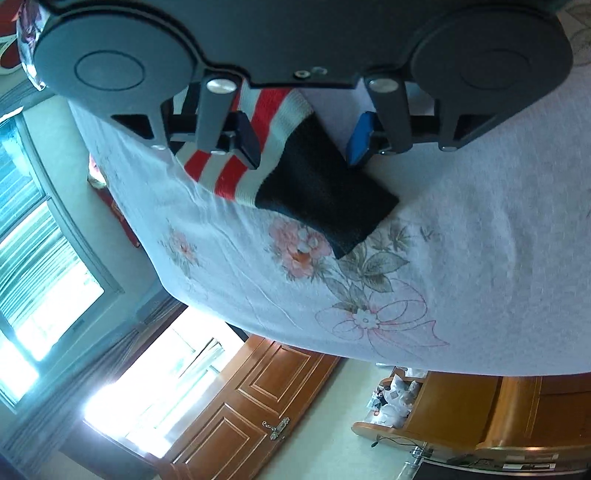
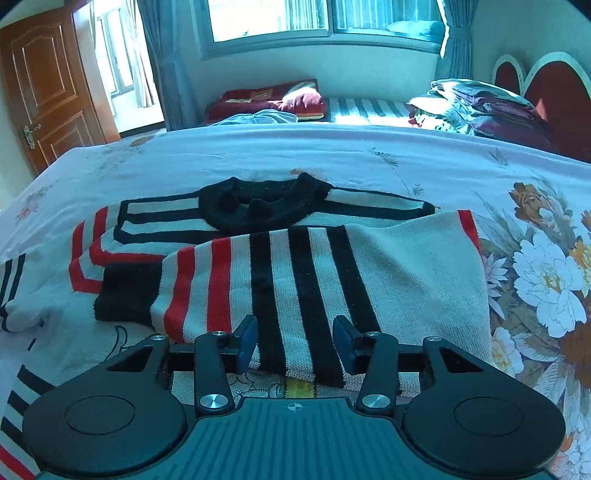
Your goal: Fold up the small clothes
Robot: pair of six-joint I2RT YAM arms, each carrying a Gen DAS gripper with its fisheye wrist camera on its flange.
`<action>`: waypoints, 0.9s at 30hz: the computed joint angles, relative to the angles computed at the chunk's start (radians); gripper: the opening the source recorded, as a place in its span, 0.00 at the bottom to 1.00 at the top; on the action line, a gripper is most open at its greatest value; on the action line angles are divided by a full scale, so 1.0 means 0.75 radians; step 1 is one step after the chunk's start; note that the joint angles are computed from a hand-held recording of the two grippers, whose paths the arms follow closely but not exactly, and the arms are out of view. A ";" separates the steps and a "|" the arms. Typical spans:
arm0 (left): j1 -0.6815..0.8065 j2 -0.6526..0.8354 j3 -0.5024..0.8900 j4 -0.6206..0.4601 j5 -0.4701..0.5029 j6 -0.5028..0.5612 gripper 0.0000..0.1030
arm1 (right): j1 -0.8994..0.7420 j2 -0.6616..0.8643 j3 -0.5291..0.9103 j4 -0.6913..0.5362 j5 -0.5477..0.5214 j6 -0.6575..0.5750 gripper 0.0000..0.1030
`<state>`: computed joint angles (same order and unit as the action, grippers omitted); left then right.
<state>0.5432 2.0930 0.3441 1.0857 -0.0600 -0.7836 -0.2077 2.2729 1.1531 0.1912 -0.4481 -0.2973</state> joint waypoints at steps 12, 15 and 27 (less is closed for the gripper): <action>-0.275 -0.136 0.116 -0.113 -0.044 0.225 0.08 | -0.029 -0.022 0.004 0.018 0.033 0.092 0.45; -0.546 -0.172 0.251 -0.274 -0.122 0.323 0.08 | -0.051 -0.014 0.019 0.008 0.019 0.108 0.45; -1.243 0.228 1.176 -1.057 -0.280 0.606 0.08 | -0.192 0.016 0.105 -0.070 -0.152 0.133 0.45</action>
